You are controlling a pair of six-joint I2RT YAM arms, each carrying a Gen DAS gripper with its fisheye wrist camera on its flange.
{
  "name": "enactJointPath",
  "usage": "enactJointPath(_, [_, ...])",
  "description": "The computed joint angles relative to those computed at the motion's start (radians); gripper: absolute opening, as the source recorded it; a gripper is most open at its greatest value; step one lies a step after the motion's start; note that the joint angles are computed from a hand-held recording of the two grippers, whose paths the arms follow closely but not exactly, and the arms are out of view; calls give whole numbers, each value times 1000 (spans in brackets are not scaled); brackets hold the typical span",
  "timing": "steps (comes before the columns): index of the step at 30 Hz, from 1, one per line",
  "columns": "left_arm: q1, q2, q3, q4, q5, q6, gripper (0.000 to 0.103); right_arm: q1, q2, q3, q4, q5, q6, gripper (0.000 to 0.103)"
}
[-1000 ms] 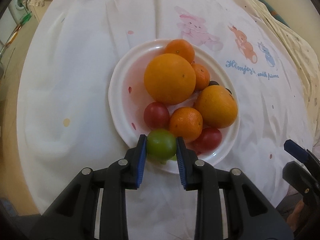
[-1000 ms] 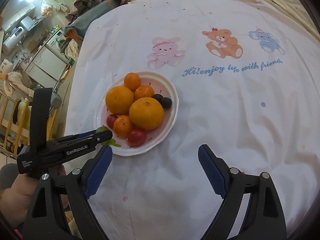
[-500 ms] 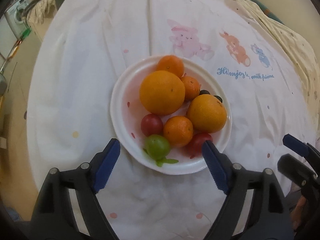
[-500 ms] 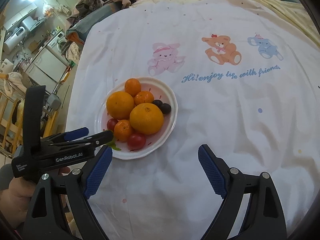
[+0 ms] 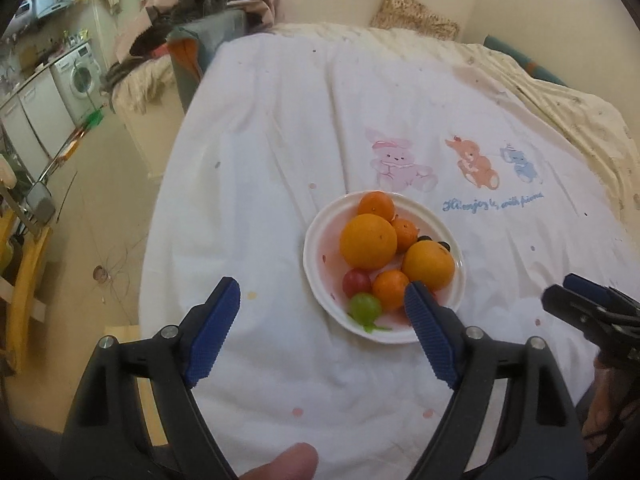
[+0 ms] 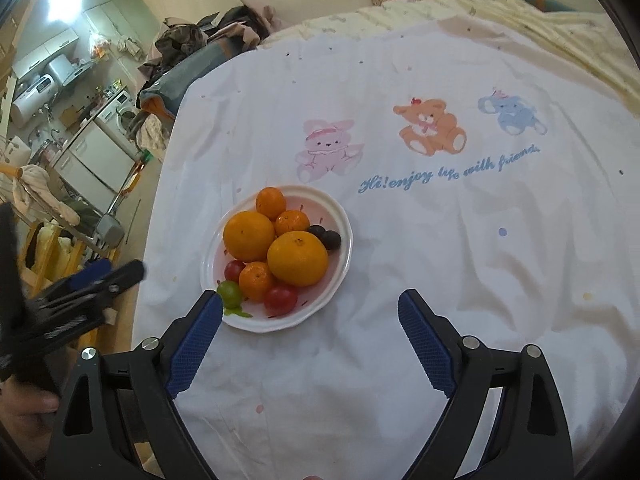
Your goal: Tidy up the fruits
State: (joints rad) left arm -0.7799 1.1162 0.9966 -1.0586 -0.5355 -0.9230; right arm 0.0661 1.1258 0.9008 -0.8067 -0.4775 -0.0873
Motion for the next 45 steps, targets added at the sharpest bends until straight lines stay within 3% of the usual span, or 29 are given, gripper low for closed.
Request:
enactJointPath(6, [-115,-62,-10,-98,-47,-134,90,32,-138,-59,18,36,29,101])
enactJointPath(9, [-195,-78,-7,-163,-96,-239,100,49,-222,-97,35,72,45,103])
enactJointPath(13, [-353,-72,23,-290,-200,-429,101,113,-326,-146,52,160,84,103])
enactJointPath(19, [-460,-50,39,-412,-271,-602,102,195,-402,-176,52,242,128,103])
enactJointPath(26, [-439,-78,4,-398,-240,-608,102,264,-448,-190,54,330,161,103])
enactJointPath(45, [-427,-70,-7,-353,-230,-572,102,260,-456,-185,51,337,176,103])
